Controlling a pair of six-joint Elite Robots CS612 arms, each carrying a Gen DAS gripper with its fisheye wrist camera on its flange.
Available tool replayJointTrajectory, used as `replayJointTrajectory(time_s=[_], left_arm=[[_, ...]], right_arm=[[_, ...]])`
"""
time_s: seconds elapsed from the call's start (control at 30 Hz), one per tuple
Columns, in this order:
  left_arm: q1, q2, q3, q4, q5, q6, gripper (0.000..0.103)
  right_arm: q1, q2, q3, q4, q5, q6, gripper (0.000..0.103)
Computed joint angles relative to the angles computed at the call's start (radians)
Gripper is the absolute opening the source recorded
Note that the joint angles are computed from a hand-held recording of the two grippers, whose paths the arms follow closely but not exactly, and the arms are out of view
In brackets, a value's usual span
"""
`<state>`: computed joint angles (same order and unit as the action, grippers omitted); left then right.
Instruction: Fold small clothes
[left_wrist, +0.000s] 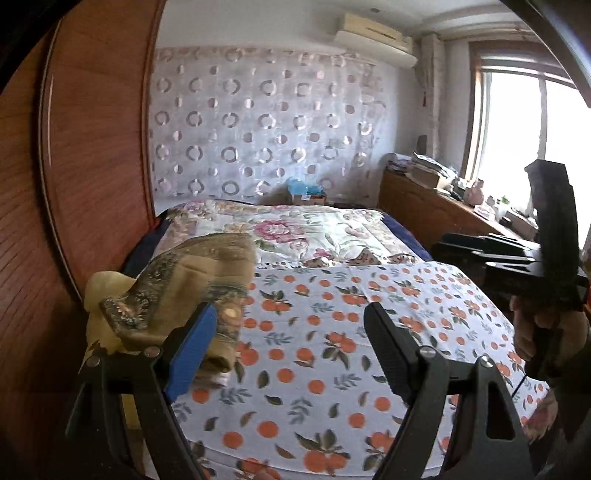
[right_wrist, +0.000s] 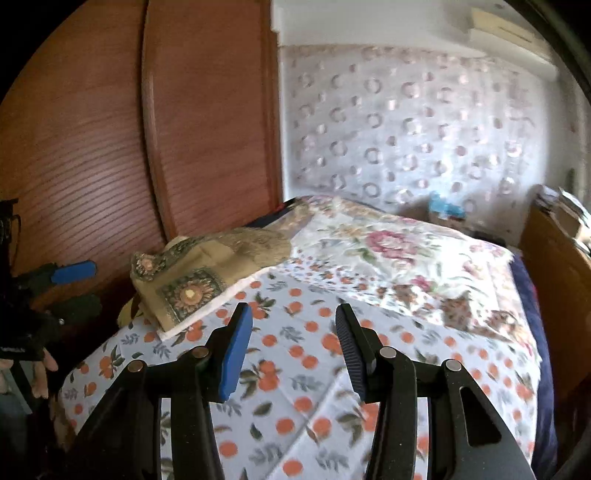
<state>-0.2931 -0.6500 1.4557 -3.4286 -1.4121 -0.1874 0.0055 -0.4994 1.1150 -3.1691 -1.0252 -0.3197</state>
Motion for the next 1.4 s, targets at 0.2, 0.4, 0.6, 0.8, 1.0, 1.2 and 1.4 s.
replayJointTrajectory(time_s=[0.2,0.4,0.6,0.8,1.0,1.2,1.4], left_arm=[[-0.032,-0.016,0.026,-0.019,0.008,0.008,0.082],[-0.051,-0.022,0.032,-0.035,-0.02,-0.01,0.082],[-0.069,-0.027,0.02,-0.066,-0.029,0.012,0.082],[-0.088,-0.042,0.022,-0.099,0.014,0.038,0.083],[-0.111,-0.053,0.03,-0.107,0.143,0.036,0.083],[-0.115,-0.053,0.027,-0.067,0.166,0.019,0.083],[-0.114,-0.049,0.028,-0.067,0.143,0.014,0.083]], right_arm=[[-0.022,-0.048,0.129,-0.126,-0.013,0.07,0.06],[-0.037,-0.084,0.227,-0.225,-0.014,0.127,0.083],[-0.039,-0.11,0.296,-0.354,-0.073,0.188,0.084],[-0.036,-0.121,0.346,-0.477,-0.118,0.247,0.084],[-0.028,-0.115,0.374,-0.557,-0.157,0.276,0.084],[-0.024,-0.106,0.377,-0.568,-0.165,0.281,0.084],[-0.029,-0.117,0.384,-0.559,-0.162,0.278,0.084]])
